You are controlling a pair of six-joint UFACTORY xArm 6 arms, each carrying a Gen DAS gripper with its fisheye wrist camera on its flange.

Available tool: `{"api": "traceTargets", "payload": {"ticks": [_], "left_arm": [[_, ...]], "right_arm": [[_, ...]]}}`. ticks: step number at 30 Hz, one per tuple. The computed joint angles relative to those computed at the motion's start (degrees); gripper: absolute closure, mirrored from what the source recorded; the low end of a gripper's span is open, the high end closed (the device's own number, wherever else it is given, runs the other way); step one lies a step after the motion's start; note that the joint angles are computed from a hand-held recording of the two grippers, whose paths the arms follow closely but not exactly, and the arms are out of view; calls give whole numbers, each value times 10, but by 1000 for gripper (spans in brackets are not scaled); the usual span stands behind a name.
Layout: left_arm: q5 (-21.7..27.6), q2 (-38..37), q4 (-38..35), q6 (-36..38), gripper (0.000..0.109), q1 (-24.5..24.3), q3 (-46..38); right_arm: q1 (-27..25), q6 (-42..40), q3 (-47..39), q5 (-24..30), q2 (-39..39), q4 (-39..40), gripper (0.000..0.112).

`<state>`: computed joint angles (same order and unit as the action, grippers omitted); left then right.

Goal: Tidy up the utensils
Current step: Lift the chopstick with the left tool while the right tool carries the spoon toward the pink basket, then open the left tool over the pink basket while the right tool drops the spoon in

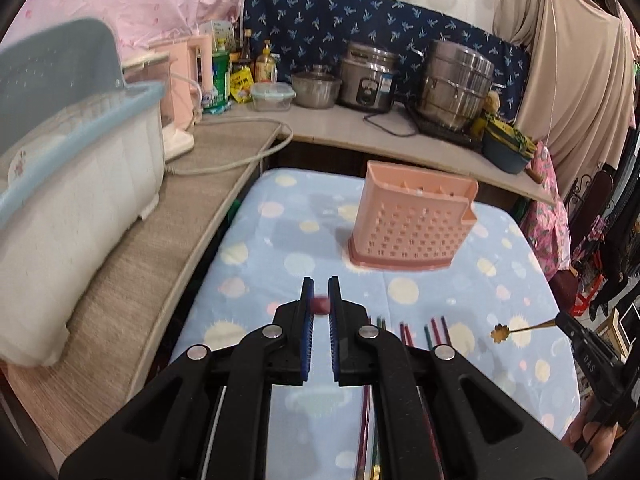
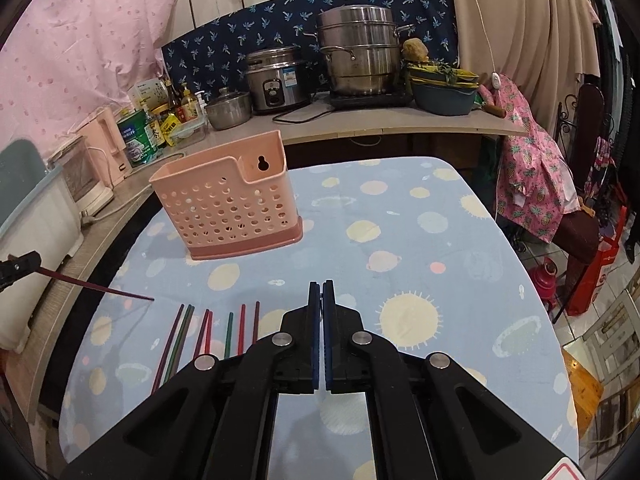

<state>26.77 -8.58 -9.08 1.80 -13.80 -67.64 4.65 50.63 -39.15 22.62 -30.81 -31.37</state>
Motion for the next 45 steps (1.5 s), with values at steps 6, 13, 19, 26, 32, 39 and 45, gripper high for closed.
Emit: {"api": "traceTargets", "payload": {"ticks": [6,13,19,26,32,39,45], "left_arm": [[13,63,-8,-12,102,4,-110],[12,134,-26,-28,102,1,-256],[6,216,-31,-55,102,-4,-406],[38,355,11,-106,102,-11,-611],[60,410,19,-106,102,-22,-654],[64,422,18,-103,102,-24,-617],[72,408,27,-113,101,-19,-577]], "right_arm": [[-15,-36,-52,-24,32,29,110],[-31,-73,-149,-44,110,60,110],[-38,-113,-244,-52,191,98,110],[-37,-151,-342,-40,282,129,111],[-39,-201,-368,-37,329,192,111],[-41,-226,-374,-36,359,218,110],[-46,-214,-350,-53,345,217,107]]}}
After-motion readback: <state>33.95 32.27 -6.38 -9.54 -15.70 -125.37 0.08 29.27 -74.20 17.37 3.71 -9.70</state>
